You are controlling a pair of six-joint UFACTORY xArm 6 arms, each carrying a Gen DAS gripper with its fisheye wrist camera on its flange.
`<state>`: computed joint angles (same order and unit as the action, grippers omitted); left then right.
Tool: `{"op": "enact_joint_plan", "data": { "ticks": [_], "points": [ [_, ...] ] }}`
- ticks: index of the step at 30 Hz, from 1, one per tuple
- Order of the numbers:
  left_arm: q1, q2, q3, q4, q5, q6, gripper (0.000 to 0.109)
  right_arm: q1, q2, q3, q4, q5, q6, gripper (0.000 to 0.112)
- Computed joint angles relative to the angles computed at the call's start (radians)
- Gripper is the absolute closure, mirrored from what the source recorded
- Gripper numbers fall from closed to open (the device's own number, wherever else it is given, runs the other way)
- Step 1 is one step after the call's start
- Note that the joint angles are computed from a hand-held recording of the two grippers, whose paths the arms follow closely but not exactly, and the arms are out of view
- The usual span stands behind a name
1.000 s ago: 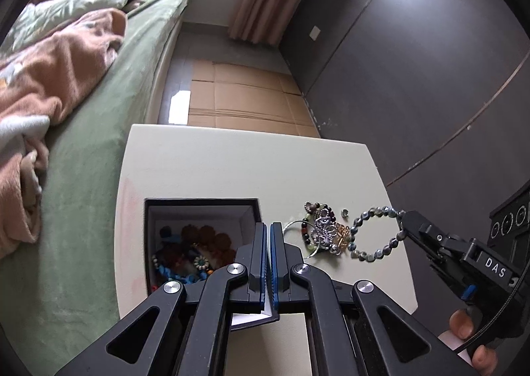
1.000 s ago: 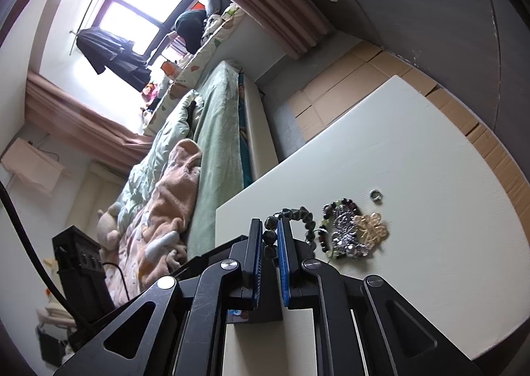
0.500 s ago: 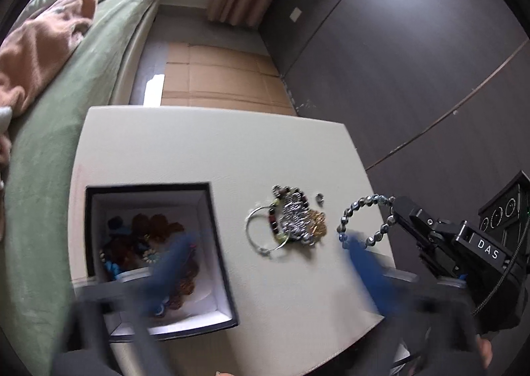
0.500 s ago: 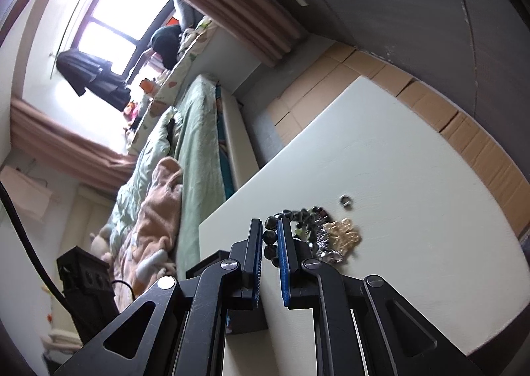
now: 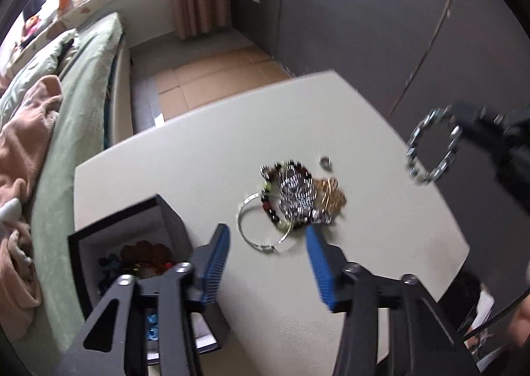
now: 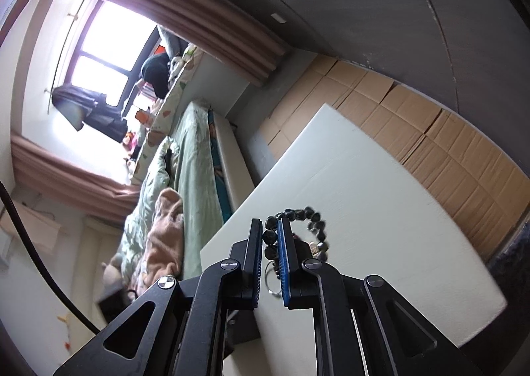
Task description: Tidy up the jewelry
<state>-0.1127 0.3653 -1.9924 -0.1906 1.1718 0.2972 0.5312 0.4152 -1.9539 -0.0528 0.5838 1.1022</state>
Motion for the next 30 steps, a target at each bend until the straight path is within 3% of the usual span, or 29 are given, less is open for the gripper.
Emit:
{"op": "enact_joint_plan", "data": {
  "ticks": [5,16,23,30],
  "points": [
    [-0.025,0.027,-0.011,0.041,0.021,0.012,0.075,-0.005,-0.015,0.024,0.025,-0.019,-0.013,0.102],
    [-0.055,0.082,-0.02,0.129,0.007,0.004,0.085,-0.012,-0.03,0.053,0.085,-0.036,-0.056,0.101],
    [-0.036,0.084,-0.011,0.06,-0.024,0.008,0.106,-0.012,-0.024,0.048,0.104,-0.026,-0.071,0.101],
    [0.004,0.091,-0.051,-0.055,0.015,-0.012,0.107,-0.007,0.0,0.011,0.104,0.0,-0.08,0.101]
  ]
}}
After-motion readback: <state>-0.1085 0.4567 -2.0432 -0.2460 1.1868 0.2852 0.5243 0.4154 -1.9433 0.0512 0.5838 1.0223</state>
